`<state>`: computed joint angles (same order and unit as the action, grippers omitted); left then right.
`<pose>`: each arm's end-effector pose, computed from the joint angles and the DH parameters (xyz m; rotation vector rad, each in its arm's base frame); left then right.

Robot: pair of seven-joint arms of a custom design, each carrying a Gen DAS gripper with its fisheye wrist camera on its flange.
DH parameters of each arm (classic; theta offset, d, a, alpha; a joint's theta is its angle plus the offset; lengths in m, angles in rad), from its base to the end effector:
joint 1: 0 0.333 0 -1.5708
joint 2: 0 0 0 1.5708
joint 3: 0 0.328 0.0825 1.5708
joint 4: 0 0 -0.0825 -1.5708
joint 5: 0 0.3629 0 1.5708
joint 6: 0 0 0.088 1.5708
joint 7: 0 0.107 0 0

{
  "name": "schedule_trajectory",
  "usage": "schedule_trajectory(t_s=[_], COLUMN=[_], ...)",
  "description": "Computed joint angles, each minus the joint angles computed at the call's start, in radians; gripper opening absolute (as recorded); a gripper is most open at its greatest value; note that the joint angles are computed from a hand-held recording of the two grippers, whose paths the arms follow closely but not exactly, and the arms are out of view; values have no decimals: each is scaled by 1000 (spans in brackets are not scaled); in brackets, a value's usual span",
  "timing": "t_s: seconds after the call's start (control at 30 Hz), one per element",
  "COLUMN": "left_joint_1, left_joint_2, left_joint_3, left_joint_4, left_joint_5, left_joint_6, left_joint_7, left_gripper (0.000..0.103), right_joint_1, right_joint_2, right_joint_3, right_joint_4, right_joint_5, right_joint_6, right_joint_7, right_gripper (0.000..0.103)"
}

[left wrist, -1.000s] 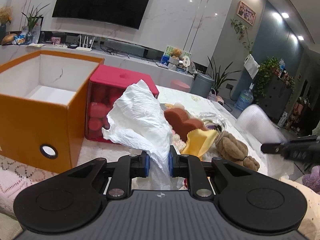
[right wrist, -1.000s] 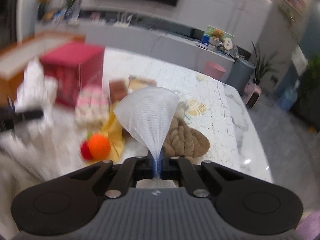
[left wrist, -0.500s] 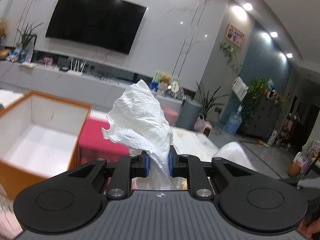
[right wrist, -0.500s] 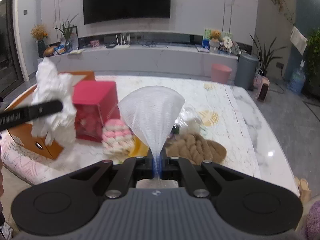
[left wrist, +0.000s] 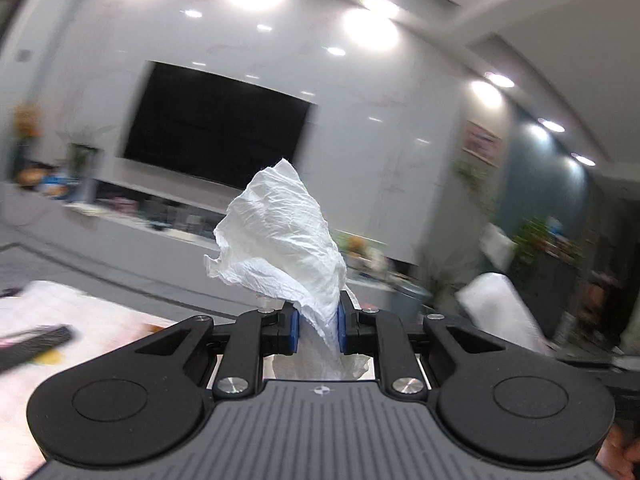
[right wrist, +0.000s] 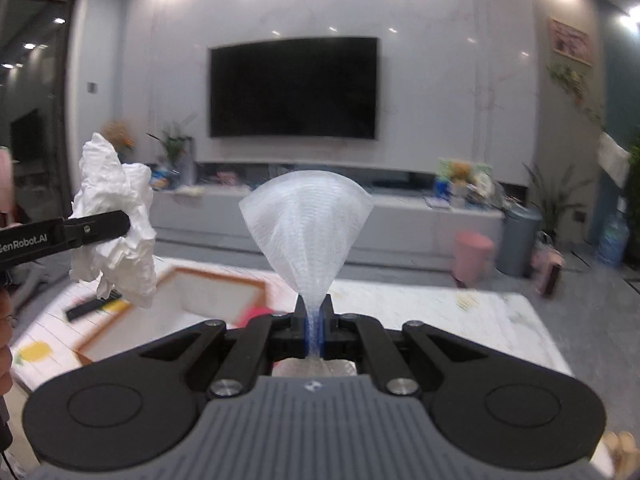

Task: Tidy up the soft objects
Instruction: 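Lift the white bag and bubble wrap and carry both over the orange box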

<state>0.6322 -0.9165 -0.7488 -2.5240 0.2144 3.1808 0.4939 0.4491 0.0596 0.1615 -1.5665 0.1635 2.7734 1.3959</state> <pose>0.3472 -0.1797 0.6381 -1.5958 0.9674 -1.2083 0.4998 0.3360 0.7539 -1.8272 0.8899 -0.5621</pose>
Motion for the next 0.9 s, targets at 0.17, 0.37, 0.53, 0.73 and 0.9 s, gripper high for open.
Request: schedule_trajectory(t_s=[0.17,0.37,0.53,0.73,0.9], left_joint_1=[-127,-326,-475,-510,-523], left_joint_2=[22,179,312,423,430], left_joint_3=[176,377,507,514,523], left_joint_4=[-117,-219,-202,-131,-132], left_joint_5=[-1,-31,-4,-32,-33], left_joint_6=[18,146,88,-68,-93], left_joint_7=[54,203,385,527,597], left_gripper=[20,20,20,20,20], right_joint_1=[51,125,189,235,210], right_joint_2=[80,208,322,446,509], right_joint_3=[57,90,65,25,41], right_joint_4=[107,240,340,446,507], right_joint_5=[59,94,10,-72,-64], right_joint_6=[20,12,-18,-97,-191], right_joint_7=[-46,-13,71,115,79], right_gripper=[1,1,1,1,1])
